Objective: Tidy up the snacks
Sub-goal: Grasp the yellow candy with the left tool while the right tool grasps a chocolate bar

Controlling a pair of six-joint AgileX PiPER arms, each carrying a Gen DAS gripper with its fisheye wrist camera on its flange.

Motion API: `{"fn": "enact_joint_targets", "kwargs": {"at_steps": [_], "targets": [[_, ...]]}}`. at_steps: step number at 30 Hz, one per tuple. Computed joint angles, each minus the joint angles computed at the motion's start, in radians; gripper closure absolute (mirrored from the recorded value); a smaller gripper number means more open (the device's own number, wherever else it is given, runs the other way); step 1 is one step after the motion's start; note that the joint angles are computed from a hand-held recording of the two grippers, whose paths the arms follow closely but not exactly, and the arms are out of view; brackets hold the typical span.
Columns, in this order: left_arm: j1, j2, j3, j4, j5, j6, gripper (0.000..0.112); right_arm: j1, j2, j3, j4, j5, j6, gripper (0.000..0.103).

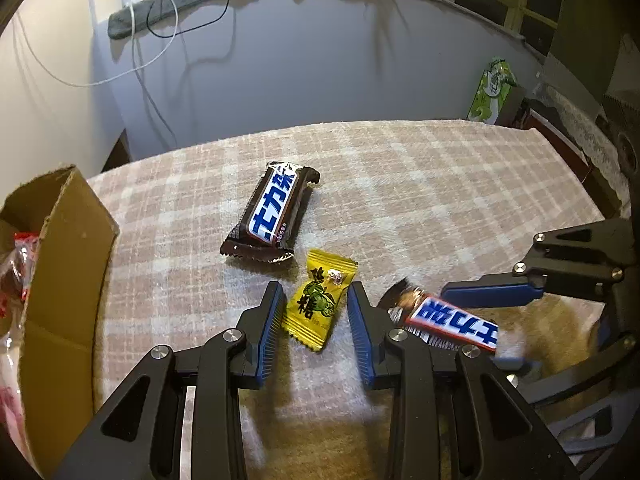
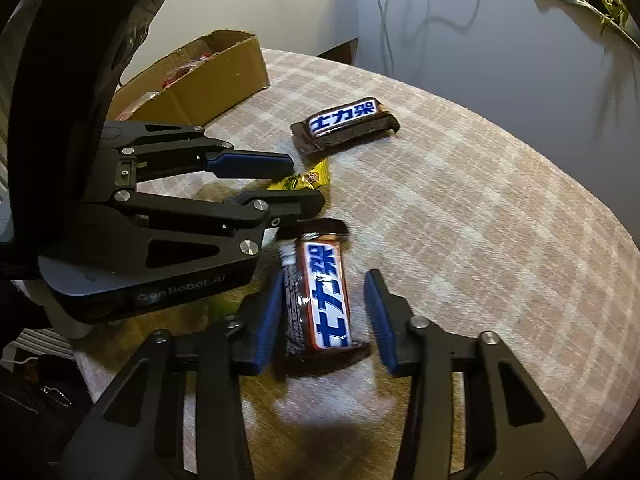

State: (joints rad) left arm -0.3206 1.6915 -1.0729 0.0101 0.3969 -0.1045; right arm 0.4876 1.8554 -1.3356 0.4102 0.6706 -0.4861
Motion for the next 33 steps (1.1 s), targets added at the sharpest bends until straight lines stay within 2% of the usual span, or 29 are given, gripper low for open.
{"fn": "enact_joint_targets", "kwargs": {"at_steps": [5, 7, 16, 33], "targets": [[-0.001, 0.004, 0.002, 0.044, -0.013, -0.044, 0.091, -0.008, -0.003, 0.000, -0.011, 0.002, 0.012, 0.073], [-0.001, 0.005, 0.003, 0.074, -0.017, -0.082, 0.104, -0.009, -0.012, 0.009, -0.017, 0.000, 0.018, 0.073], [0.006, -0.036, 0.046, 0.030, -0.039, -0.057, 0.105, -0.006, -0.037, 0.032, -0.049, -0.012, 0.066, 0.073], [0.057, -0.277, 0.166, -0.062, -0.043, 0.023, 0.104, 0.026, -0.118, 0.045, -0.111, -0.018, 0.162, 0.073]]}}
